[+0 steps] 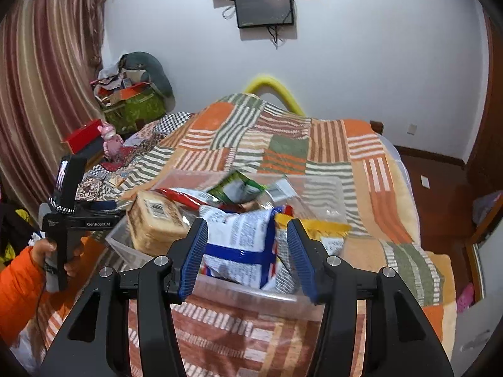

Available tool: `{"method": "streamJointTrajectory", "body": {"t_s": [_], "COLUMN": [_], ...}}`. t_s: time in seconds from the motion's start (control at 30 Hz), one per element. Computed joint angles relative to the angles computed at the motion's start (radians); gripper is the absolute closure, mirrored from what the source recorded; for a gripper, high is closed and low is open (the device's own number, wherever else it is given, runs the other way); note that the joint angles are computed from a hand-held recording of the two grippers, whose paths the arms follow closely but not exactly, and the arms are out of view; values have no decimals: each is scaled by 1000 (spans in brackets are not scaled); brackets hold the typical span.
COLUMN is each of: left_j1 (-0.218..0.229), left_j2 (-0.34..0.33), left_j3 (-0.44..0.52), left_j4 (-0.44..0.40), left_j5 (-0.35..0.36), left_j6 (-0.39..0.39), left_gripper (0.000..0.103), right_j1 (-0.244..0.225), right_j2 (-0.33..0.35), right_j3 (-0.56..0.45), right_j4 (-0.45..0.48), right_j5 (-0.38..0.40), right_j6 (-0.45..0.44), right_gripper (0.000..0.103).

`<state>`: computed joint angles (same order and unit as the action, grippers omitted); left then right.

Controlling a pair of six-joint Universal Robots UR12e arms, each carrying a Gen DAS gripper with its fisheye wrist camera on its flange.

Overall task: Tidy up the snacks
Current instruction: 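Lower the left tool onto the purple-labelled coconut roll beside the box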

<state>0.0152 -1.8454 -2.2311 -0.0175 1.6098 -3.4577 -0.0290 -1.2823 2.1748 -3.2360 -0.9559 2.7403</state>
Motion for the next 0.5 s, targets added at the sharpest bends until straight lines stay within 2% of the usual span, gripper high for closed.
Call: {"method": "streamJointTrajectory", "body": {"t_s": [0.1,0.27,0.4,0.43,0.5], "left_j1": [3,-25,-12,-15,-47], "left_j2": [-1,-15,-19,-21,-29], "left_j3": [-9,9,9,9,14], "left_j4": [14,13,6,11,23], "left_j5": [-34,0,-34,-23,92], "left_j6": [12,70,54,63,97], "left_gripper": [14,15,12,12,4], "right_j1": [-4,-8,-11,-13,-14], "right_j2": [3,3,-2,-2,-3], "right_j3": [1,-1,8,10,11], "right_j4": [-15,-9,-4,-4,1], "right_j5": [-10,-17,-20,-19,-15], "right_j6": [13,27,25,26,28], "right_gripper": [54,54,54,54,54]}}
